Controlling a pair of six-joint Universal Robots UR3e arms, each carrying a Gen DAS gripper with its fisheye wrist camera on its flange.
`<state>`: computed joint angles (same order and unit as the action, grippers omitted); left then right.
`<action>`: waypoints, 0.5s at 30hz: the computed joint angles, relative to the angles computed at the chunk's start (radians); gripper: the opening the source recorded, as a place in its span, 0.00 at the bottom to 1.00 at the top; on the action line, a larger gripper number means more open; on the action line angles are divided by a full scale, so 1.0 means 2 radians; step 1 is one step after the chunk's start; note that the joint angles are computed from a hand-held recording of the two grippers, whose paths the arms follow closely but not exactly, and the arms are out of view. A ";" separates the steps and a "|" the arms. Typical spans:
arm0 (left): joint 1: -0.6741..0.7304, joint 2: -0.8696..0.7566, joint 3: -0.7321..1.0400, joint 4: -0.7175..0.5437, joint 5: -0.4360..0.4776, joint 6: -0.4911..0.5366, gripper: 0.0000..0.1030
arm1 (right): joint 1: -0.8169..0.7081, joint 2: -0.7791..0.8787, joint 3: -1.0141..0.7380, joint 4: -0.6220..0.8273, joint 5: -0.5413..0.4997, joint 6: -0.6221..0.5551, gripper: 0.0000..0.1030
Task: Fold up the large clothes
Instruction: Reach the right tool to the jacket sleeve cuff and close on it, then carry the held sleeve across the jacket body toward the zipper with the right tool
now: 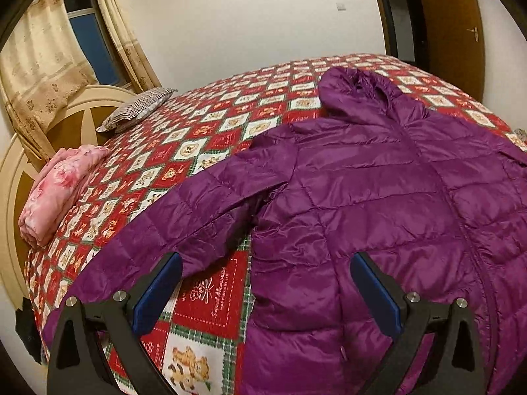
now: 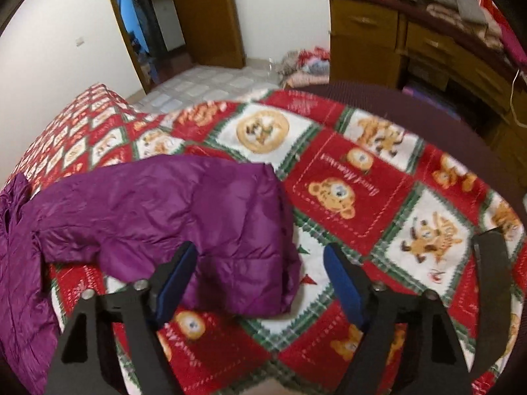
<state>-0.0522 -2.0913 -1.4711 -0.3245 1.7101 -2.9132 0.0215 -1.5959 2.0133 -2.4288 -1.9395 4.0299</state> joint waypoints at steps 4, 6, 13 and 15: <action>0.002 -0.016 0.021 -0.007 0.005 0.011 0.99 | -0.004 0.007 -0.003 -0.004 0.009 -0.019 0.51; 0.006 -0.027 0.037 -0.013 0.009 0.015 0.99 | -0.009 0.006 -0.004 -0.006 0.015 -0.031 0.32; 0.028 -0.048 0.097 -0.044 0.004 0.004 0.99 | 0.039 0.026 -0.095 0.042 -0.043 -0.055 0.13; 0.032 -0.054 0.116 -0.053 0.003 0.001 0.99 | 0.059 0.045 -0.144 0.057 -0.063 -0.063 0.13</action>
<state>0.0114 -2.2001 -1.2398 -0.4299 1.7156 -2.9116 0.1401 -1.5055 1.7260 -2.3158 -2.0647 3.9043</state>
